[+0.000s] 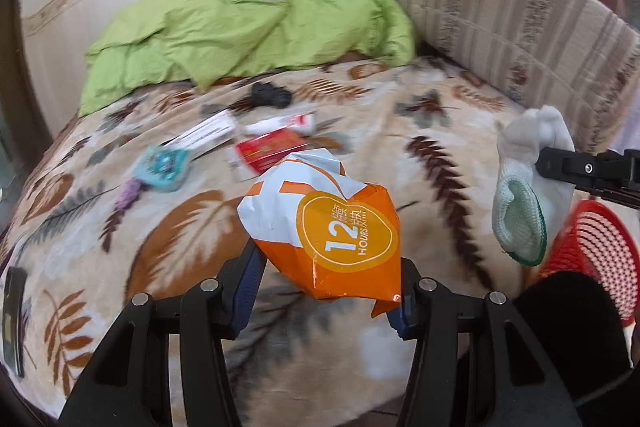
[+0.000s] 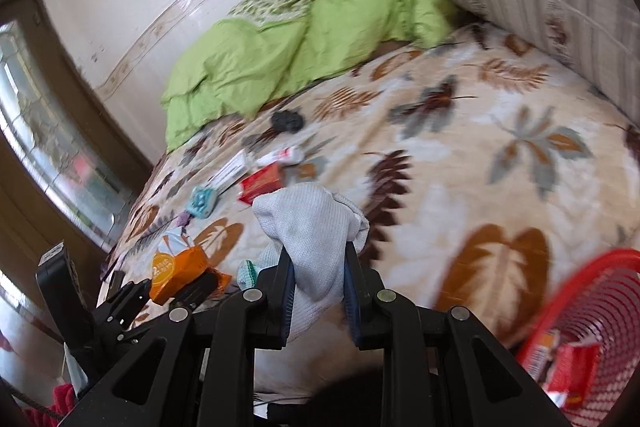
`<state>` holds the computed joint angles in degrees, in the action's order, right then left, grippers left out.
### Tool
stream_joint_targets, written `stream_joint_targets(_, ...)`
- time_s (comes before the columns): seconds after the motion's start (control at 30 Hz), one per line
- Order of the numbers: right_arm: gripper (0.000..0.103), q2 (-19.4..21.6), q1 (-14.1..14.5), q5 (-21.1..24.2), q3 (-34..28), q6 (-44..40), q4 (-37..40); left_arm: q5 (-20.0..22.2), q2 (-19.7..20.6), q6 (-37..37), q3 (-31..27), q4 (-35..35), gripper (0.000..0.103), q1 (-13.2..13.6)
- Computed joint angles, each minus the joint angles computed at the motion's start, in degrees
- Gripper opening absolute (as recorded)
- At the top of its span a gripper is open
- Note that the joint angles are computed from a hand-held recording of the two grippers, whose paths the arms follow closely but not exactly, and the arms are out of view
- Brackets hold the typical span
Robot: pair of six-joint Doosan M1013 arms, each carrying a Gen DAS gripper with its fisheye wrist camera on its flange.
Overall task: Collect trash
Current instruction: 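Carry the snack bag and sock over the red wastebasket, then open both tools to drop the bag and sock into the wastebasket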
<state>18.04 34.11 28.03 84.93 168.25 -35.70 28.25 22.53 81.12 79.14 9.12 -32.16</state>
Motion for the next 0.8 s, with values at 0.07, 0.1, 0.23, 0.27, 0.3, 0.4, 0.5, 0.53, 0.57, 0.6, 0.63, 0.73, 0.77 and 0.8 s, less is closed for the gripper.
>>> stream_joint_targets(0.07, 0.023, -2.3, -0.1, 1.7, 2.7, 5.9, -4.4, 0.0, 0.1, 6.2, -0.9, -5.2, 0.052, -0.7)
stream_joint_targets(0.1, 0.023, -3.5, 0.0, 3.0, 4.1, 8.9, -6.7, 0.3, 0.1, 9.9, -1.5, -8.3, 0.052, -1.0)
stream_joint_targets(0.23, 0.023, -8.3, 0.3, 9.2, 9.5, 19.2, -13.8, 3.4, 0.8, 25.5, -4.5, -21.9, 0.052, -3.4)
stream_joint_targets(0.27, 0.024, -9.4, 0.4, 10.8, 10.7, 21.2, -14.7, 4.6, 1.1, 28.2, -5.3, -24.5, 0.052, -3.8)
stream_joint_targets(0.3, 0.024, -10.2, 0.5, 12.2, 11.6, 22.4, -15.3, 5.7, 1.4, 30.6, -6.0, -26.9, 0.052, -4.3)
stream_joint_targets(0.4, 0.024, -12.6, 1.0, 17.1, 14.1, 25.8, -16.9, 10.2, 2.7, 36.5, -8.7, -32.9, 0.052, -5.8)
stream_joint_targets(0.5, 0.025, -14.5, 1.1, 20.2, 16.0, 28.4, -17.5, 13.9, 3.9, 39.5, -10.8, -35.9, 0.052, -7.3)
stream_joint_targets(0.53, 0.025, -15.0, 1.2, 21.3, 16.5, 29.1, -17.7, 15.0, 4.2, 40.1, -11.4, -36.5, 0.052, -7.8)
stream_joint_targets(0.57, 0.025, -15.5, 1.3, 22.3, 16.9, 29.7, -18.0, 16.1, 4.7, 40.5, -12.2, -36.9, 0.053, -8.4)
stream_joint_targets(0.6, 0.025, -15.8, 1.3, 22.9, 17.1, 29.9, -18.1, 16.5, 4.9, 40.9, -12.4, -37.3, 0.053, -8.6)
stream_joint_targets(0.63, 0.025, -16.0, 1.3, 23.7, 17.3, 29.8, -18.0, 17.1, 5.3, 41.2, -13.0, -37.5, 0.053, -9.2)
stream_joint_targets(0.73, 0.045, -16.4, 1.5, 25.5, 17.8, 29.9, -18.0, 19.6, 6.4, 41.5, -14.5, -37.6, 0.07, -9.8)
stream_joint_targets(0.77, 0.054, -16.3, 1.4, 25.9, 17.7, 30.1, -18.0, 19.6, 6.4, 41.3, -14.3, -37.6, 0.07, -9.9)
stream_joint_targets(0.8, 0.054, -16.3, 1.6, 26.6, 17.8, 30.8, -18.6, 19.7, 6.3, 41.5, -14.1, -37.9, 0.07, -9.7)
